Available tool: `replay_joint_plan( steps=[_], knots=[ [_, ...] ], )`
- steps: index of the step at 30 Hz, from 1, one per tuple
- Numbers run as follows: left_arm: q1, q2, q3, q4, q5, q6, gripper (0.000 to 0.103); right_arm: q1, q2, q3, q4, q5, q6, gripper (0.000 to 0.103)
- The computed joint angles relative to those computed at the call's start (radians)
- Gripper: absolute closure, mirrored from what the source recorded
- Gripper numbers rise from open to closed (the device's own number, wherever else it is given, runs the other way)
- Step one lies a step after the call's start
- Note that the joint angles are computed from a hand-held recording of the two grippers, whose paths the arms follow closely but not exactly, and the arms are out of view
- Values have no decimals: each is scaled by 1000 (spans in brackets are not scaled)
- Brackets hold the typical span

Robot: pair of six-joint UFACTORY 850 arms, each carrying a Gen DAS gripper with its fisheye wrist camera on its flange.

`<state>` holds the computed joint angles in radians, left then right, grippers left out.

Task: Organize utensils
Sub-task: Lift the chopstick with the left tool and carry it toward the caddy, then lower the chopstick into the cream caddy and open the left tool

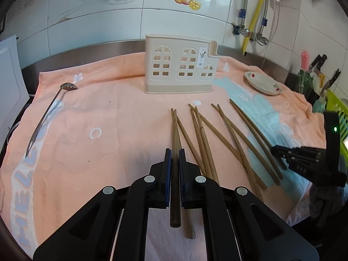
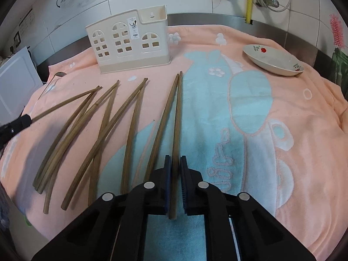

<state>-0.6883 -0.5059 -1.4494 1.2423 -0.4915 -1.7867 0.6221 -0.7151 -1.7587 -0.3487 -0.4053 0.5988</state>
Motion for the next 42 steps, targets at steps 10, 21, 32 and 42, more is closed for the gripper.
replay_joint_plan(
  steps=[10, 21, 32, 42],
  knots=[
    [2, 26, 5, 24, -10, -31, 98, 11, 69, 62, -306, 61, 271, 96],
    [11, 43, -12, 25, 3, -19, 98, 3, 93, 17, -519, 120, 430, 96],
    [51, 25, -87, -49, 50, 105, 98, -20, -2, -205, -104, 100, -36, 96],
    [77, -16, -211, -187, 25, 324, 98, -50, -131, -537, 297, -83, -503, 96]
  ],
)
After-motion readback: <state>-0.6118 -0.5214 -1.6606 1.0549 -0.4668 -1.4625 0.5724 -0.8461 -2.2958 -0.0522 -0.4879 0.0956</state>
